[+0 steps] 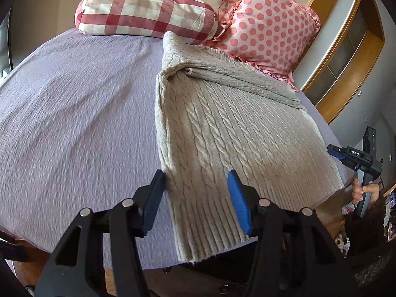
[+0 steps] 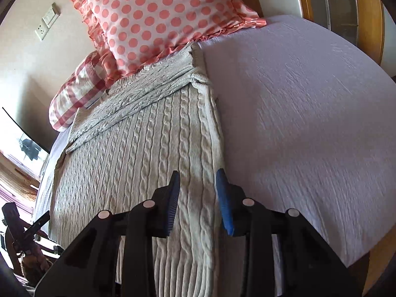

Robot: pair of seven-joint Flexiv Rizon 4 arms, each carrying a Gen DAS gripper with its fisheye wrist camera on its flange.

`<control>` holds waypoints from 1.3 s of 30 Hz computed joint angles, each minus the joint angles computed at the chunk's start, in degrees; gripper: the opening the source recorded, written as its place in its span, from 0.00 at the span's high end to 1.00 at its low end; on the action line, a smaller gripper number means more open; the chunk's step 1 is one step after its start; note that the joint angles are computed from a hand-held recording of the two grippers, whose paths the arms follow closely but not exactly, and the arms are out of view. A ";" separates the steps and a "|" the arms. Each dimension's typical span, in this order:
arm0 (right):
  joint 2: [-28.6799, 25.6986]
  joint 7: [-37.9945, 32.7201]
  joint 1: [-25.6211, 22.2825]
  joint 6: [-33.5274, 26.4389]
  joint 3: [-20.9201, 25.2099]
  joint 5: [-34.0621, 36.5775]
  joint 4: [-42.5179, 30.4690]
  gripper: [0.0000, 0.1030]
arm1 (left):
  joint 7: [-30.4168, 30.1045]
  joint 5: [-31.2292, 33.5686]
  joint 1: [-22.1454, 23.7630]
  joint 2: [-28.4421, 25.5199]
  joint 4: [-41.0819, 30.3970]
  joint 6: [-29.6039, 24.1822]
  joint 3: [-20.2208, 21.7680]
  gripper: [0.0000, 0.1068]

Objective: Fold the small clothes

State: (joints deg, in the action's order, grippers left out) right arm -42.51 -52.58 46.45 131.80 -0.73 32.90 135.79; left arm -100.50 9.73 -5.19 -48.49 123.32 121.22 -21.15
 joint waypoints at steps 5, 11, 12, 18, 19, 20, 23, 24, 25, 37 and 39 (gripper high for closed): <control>-4.05 1.88 9.61 4.29 -2.27 12.60 0.00 0.69 | -1.65 -2.09 -3.79 -0.04 2.04 5.07 2.91 0.53; -7.85 3.84 -1.57 18.79 9.49 -2.04 2.46 0.93 | -2.12 -0.21 -1.95 -0.52 1.61 2.64 0.77 0.92; -8.56 4.79 -3.43 21.94 10.41 -3.82 2.53 0.93 | -2.42 1.81 0.73 -1.22 1.21 1.60 -1.50 0.93; -7.56 7.29 -13.05 34.28 9.30 -14.58 -0.49 0.94 | -0.49 13.01 19.71 -9.65 -5.30 -6.29 -21.19 0.93; -6.91 7.27 -14.59 33.80 8.59 -16.42 -1.80 0.94 | -2.58 15.67 20.75 -10.26 -8.36 -8.38 -22.32 0.93; -5.60 7.28 -16.15 31.90 7.69 -18.01 -3.37 0.94 | -8.16 21.20 21.32 -10.56 -13.02 -11.56 -22.69 0.93; -3.79 8.93 -21.47 23.03 5.33 -21.81 -11.16 0.94 | -14.30 26.23 20.59 -13.56 -27.02 -20.23 -24.54 0.94; -4.17 10.19 -23.33 19.16 4.75 -22.91 -14.70 0.94 | -13.79 24.46 18.91 -14.46 -31.69 -22.47 -23.81 0.94; -5.14 11.91 -25.09 15.26 4.42 -23.63 -18.47 0.94 | -12.03 21.19 16.62 -15.38 -36.35 -24.95 -22.41 0.94; -15.67 24.59 -30.49 -19.19 0.17 -25.08 -45.56 0.92 | 5.10 -23.32 -10.60 -33.29 -88.79 -57.27 5.88 0.93; -15.96 28.15 -31.08 -20.14 -0.31 -23.56 -46.52 0.52 | 6.65 -27.20 -10.82 -33.83 -89.75 -57.90 6.00 0.92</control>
